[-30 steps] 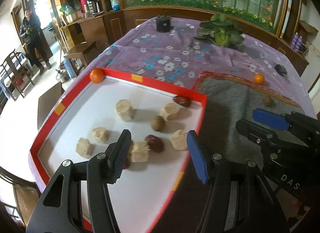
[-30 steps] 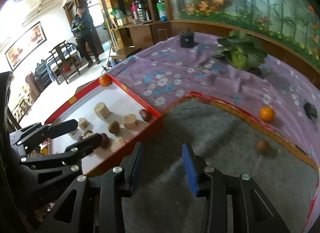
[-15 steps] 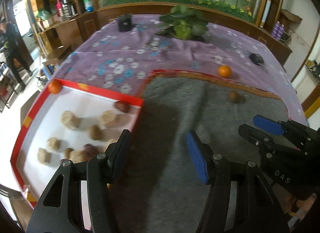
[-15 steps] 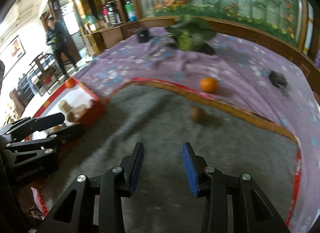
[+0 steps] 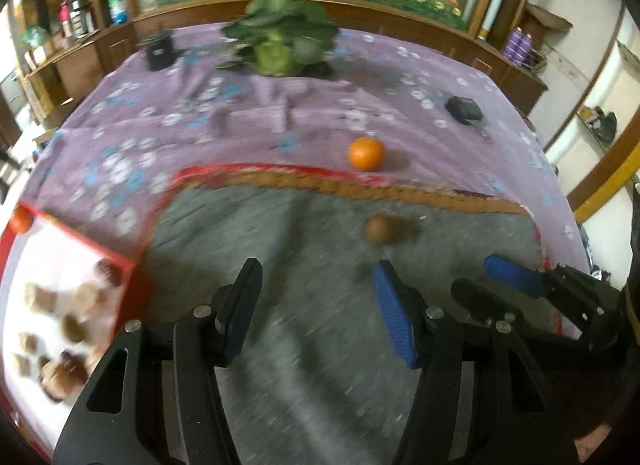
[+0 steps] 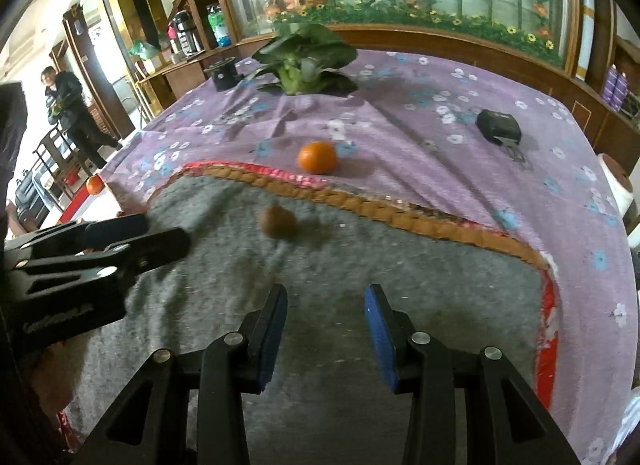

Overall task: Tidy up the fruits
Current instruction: 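Move both open tools back over the mat toward the brown fruit and orange, then grasp the brown round fruit with the left tool while the right tool grasps the orange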

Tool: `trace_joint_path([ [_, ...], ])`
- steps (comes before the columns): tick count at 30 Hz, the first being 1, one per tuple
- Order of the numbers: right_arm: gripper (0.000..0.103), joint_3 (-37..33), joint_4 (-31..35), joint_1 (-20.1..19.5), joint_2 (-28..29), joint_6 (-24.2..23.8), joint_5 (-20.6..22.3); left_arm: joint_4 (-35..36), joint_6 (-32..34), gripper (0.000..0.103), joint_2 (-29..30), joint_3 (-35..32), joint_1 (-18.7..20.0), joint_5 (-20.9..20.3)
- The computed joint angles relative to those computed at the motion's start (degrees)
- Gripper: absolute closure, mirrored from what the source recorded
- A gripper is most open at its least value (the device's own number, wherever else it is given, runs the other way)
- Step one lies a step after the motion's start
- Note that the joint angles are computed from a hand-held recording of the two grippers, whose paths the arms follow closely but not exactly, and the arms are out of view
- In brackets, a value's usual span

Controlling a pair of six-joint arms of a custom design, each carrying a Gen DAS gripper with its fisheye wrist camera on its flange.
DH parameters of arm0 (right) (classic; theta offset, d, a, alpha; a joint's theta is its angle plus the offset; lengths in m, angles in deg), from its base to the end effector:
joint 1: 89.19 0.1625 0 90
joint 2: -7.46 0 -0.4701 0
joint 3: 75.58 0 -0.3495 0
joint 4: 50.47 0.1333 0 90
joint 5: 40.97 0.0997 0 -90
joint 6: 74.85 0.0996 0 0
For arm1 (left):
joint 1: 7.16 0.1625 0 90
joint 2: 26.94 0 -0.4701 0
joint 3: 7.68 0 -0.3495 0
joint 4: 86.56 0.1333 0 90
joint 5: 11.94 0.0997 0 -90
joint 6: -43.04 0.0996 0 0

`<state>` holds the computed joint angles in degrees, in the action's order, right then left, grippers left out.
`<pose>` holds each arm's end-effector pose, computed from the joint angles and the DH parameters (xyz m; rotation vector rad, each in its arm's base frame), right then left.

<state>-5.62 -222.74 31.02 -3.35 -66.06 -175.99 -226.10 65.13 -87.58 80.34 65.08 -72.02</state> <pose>0.4369 -0.6254 -0.0750 0.2474 -2.4084 0.7989 -0.0288 -0.6898 0.3691 0.7488 2.4600 -0.4766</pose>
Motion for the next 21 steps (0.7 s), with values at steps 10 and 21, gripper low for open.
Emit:
trace_joint_path([
  [10, 0.063, 3.4, -2.1, -1.9, -2.2, 0.2, 0.2, -0.3, 2.6, 0.046, 5.6, -2.4, -0.5, -0.7],
  [21, 0.063, -7.2, 3.2, -2.9, 1.3, -6.1, 2.8, 1.7, 1.2, 0.080, 4.6, -3.8, 0.7, -0.8],
])
